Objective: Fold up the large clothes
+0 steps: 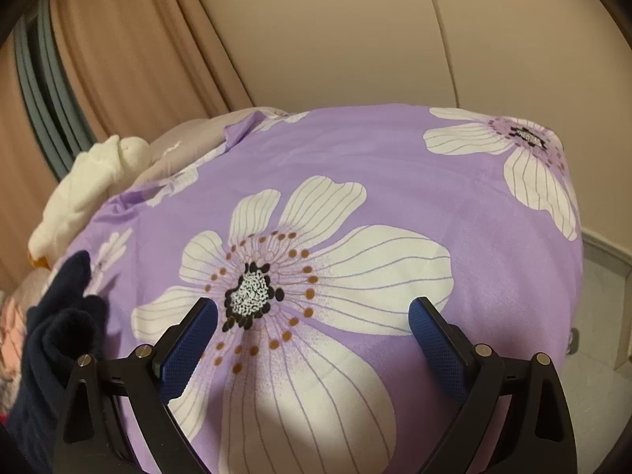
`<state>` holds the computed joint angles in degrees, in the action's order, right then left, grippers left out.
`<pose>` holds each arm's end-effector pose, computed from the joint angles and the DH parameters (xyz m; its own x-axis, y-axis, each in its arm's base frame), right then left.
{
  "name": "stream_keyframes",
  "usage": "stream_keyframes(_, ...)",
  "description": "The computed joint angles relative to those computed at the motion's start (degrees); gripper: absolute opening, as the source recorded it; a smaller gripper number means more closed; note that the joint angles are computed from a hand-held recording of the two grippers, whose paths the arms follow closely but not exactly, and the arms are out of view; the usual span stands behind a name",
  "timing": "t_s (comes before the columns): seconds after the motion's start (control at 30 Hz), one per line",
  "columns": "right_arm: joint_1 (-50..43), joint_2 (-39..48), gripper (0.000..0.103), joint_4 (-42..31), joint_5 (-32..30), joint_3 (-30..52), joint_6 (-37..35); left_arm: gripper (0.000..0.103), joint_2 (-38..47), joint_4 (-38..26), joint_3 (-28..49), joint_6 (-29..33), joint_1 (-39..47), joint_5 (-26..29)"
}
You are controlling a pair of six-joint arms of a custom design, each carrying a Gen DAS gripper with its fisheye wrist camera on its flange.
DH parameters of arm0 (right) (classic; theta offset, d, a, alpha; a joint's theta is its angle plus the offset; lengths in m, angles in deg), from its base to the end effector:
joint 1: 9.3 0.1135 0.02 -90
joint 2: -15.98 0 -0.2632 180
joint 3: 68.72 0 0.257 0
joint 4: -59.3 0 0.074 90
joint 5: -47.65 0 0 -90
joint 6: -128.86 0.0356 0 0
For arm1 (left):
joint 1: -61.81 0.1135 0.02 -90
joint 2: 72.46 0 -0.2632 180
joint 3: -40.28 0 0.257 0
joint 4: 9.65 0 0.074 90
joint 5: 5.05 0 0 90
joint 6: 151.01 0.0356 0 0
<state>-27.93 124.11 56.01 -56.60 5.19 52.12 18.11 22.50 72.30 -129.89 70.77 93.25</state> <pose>0.3823 -0.1196 0.1530 -0.5330 0.4143 -0.7377 0.2536 0.9101 0.3278 0.2522 0.0346 0.1089 -0.1336 -0.9555 -0.2629 -0.4192 0.2949 -0.8587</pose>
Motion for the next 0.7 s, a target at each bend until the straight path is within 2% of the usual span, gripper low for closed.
stream_keyframes(0.07,0.70,-0.24,0.097,-0.07,1.91,-0.31,-0.80,0.086,2.97,-0.11,3.82,3.44,1.89,7.36)
stream_keyframes(0.1,1.20,-0.26,0.097,-0.33,3.19,-0.22,-1.30,0.088,4.86,-4.07,7.61,6.12,1.95,10.11)
stream_keyframes(0.13,1.33,-0.30,0.097,-0.47,3.69,-0.24,-1.59,0.086,5.94,-9.54,11.30,8.88,1.34,9.89)
stream_keyframes(0.17,1.61,-0.13,0.097,-1.05,4.46,0.20,-1.93,0.081,6.75,-14.44,14.45,10.49,-0.03,6.29)
stream_keyframes(0.2,1.64,-0.16,0.097,-1.21,4.70,0.17,-2.08,0.071,7.53,-17.79,16.83,9.87,-1.61,0.52)
stream_keyframes(0.33,2.33,0.03,0.097,-2.27,6.79,0.78,-2.83,0.065,9.50,-18.70,19.36,8.00,-5.26,-11.00)
stream_keyframes(0.4,2.91,0.36,0.097,-3.21,8.39,1.47,-3.39,0.064,10.06,-21.79,21.36,10.01,-10.23,-21.39)
stream_keyframes(0.43,3.26,0.56,0.097,-3.74,9.28,1.85,-3.66,0.063,10.32,-23.62,22.44,10.47,-11.31,-24.04)
stream_keyframes(0.47,3.69,0.86,0.097,-4.56,10.37,2.47,-4.10,0.063,10.28,-26.64,24.02,10.16,-12.51,-26.69)
stream_keyframes(0.53,4.47,1.32,0.097,-5.87,12.49,3.43,-5.13,0.054,9.75,-33.73,27.87,9.11,-14.51,-30.47)
stream_keyframes(0.57,4.62,1.29,0.097,-6.01,12.81,3.44,-5.23,0.053,9.54,-39.81,31.65,10.09,-16.55,-34.33)
stream_keyframes(0.63,4.37,1.30,0.097,-5.86,12.38,3.42,-5.17,0.051,10.08,-46.09,37.16,13.46,-20.19,-41.83)
stream_keyframes(0.7,4.40,1.34,0.097,-5.57,11.80,3.42,-4.71,0.050,10.19,-48.91,41.17,17.38,-23.32,-47.35)
